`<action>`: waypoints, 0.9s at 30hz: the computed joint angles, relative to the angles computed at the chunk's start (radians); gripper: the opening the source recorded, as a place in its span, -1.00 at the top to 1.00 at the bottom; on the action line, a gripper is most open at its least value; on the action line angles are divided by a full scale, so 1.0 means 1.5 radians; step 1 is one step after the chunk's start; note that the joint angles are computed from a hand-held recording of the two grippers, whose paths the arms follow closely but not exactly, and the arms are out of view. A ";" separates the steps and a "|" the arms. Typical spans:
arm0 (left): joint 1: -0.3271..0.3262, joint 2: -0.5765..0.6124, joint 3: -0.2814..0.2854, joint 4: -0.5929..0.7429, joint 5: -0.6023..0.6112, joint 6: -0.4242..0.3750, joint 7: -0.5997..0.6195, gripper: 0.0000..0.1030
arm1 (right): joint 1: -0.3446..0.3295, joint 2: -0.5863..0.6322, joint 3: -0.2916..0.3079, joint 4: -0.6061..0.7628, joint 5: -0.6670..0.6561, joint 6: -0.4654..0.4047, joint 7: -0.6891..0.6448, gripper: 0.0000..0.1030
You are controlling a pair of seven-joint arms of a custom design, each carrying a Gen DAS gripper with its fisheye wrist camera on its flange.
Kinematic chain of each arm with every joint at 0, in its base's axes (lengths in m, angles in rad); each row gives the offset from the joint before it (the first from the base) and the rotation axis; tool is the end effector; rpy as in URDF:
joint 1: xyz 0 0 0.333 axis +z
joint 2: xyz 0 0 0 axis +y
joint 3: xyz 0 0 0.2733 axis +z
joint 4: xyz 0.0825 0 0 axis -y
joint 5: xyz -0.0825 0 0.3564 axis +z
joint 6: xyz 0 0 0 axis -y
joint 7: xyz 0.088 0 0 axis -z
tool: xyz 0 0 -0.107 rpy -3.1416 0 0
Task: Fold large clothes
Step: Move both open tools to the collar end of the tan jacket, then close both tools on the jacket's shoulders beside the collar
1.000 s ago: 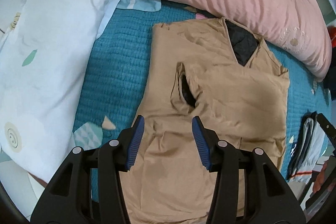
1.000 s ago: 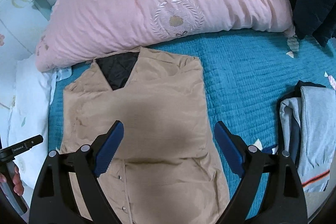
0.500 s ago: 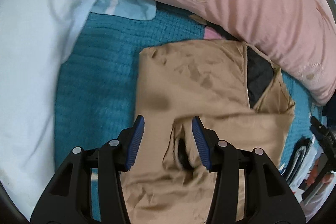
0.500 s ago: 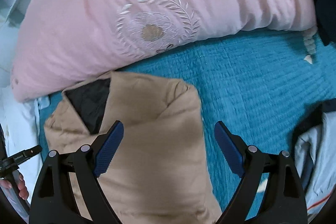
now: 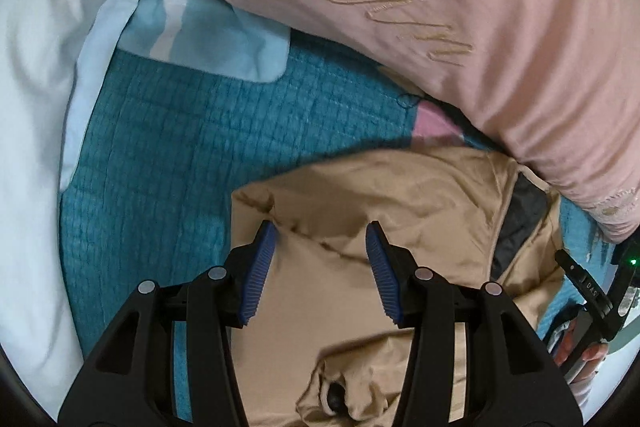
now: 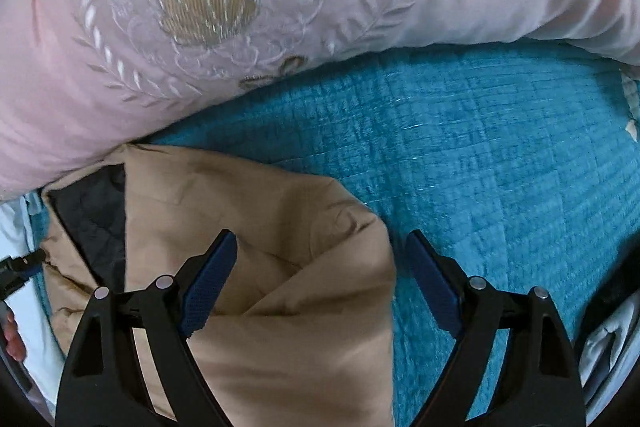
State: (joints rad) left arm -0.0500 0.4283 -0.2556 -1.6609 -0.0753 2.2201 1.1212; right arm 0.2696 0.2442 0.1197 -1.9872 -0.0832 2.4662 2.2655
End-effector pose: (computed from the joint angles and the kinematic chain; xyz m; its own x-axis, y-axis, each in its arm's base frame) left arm 0.6145 -0.1790 0.3559 0.2035 -0.9558 0.2122 -0.9747 -0.2182 -0.0483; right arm 0.5454 0.2214 0.3421 -0.2369 -0.9639 -0.1214 -0.9446 0.2578 -0.2033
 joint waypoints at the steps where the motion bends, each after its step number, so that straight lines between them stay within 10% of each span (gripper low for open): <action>1: -0.001 0.004 0.003 0.002 0.004 0.008 -0.004 0.06 | 0.000 0.007 0.001 0.003 0.002 0.002 -0.005 -0.58; 10: -0.004 0.054 0.005 0.054 0.038 -0.013 0.000 0.07 | 0.001 0.028 0.006 -0.001 -0.003 0.015 -0.015 -0.31; 18: -0.023 0.042 0.010 0.033 0.086 -0.009 -0.034 0.78 | 0.009 -0.005 0.011 -0.042 -0.010 0.034 -0.025 0.54; 27: -0.027 -0.019 0.006 -0.022 0.087 0.004 -0.038 0.85 | 0.015 -0.082 0.003 -0.109 -0.011 0.054 -0.007 0.66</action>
State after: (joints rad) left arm -0.0898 0.3998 -0.2466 -1.6932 0.0558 2.2264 1.0642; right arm 0.2922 0.1213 0.1238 -2.1500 -0.0997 2.5472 2.2555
